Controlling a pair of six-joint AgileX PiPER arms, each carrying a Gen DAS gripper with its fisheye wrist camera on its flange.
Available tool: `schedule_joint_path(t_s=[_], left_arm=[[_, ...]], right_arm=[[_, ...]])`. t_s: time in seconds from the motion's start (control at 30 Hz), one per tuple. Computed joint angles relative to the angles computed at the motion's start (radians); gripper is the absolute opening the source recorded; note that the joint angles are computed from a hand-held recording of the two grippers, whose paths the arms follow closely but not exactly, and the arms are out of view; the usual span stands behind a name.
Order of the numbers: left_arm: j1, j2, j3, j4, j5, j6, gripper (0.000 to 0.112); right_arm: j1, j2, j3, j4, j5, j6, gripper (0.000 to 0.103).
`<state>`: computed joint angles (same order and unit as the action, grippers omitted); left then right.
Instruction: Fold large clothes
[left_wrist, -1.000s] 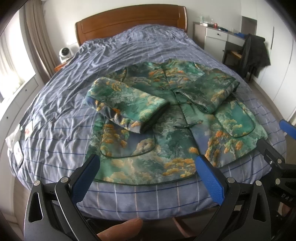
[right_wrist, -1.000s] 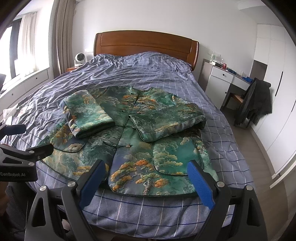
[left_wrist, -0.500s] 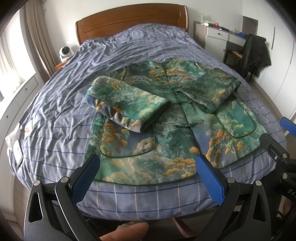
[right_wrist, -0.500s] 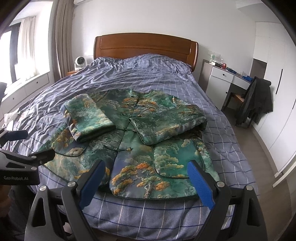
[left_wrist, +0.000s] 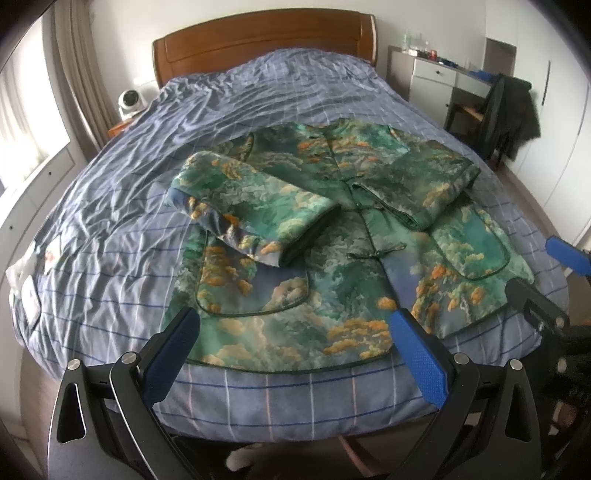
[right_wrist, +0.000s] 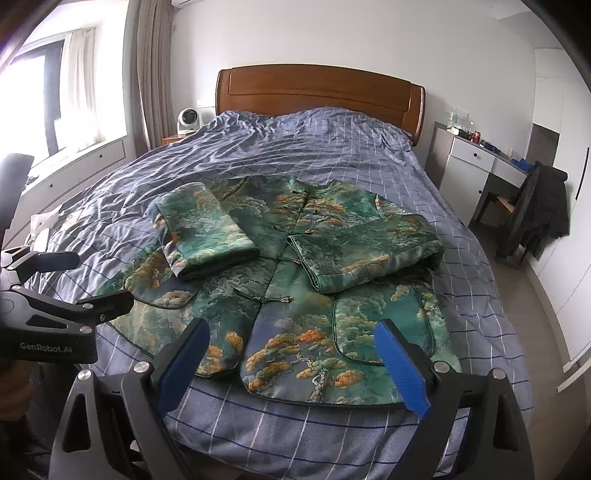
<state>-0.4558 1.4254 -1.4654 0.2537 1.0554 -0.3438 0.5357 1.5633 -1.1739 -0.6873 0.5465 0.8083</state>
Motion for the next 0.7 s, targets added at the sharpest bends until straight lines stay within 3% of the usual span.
schedule_joint_path(t_s=[0.07,0.17,0.27,0.37,0.47,0.6,0.63,0.67,0.7], left_arm=[[0.003,0.004,-0.010,-0.003,0.006,0.003,0.103],[0.015,0.003,-0.013,-0.018,0.006,0.004,0.103],[0.021,-0.001,-0.013,-0.015,0.012,0.002,0.103],[0.025,-0.008,-0.010,0.002,0.019,-0.008,0.103],[0.043,-0.009,-0.011,0.011,0.031,-0.010,0.103],[0.077,-0.003,-0.010,0.013,0.044,-0.007,0.103],[0.087,0.001,-0.009,0.011,0.047,-0.006,0.103],[0.095,0.005,-0.010,0.006,0.049,-0.004,0.103],[0.103,0.008,-0.008,0.000,0.048,0.000,0.103]], right_arm=[[-0.005,0.015,-0.018,-0.005,0.016,-0.005,0.092],[-0.074,0.081,-0.092,0.030,0.011,-0.142,0.092],[-0.160,0.254,-0.257,0.078,0.011,-0.406,0.092],[-0.216,0.462,-0.473,0.258,0.027,-0.706,0.092],[-0.259,0.679,-0.758,0.461,0.135,-0.957,0.092],[-0.292,0.940,-1.154,0.519,0.345,-1.004,0.091],[-0.312,0.982,-1.229,0.557,0.386,-1.005,0.085],[-0.330,1.000,-1.277,0.594,0.423,-1.006,0.062],[-0.358,0.992,-1.285,0.669,0.446,-1.029,0.030]])
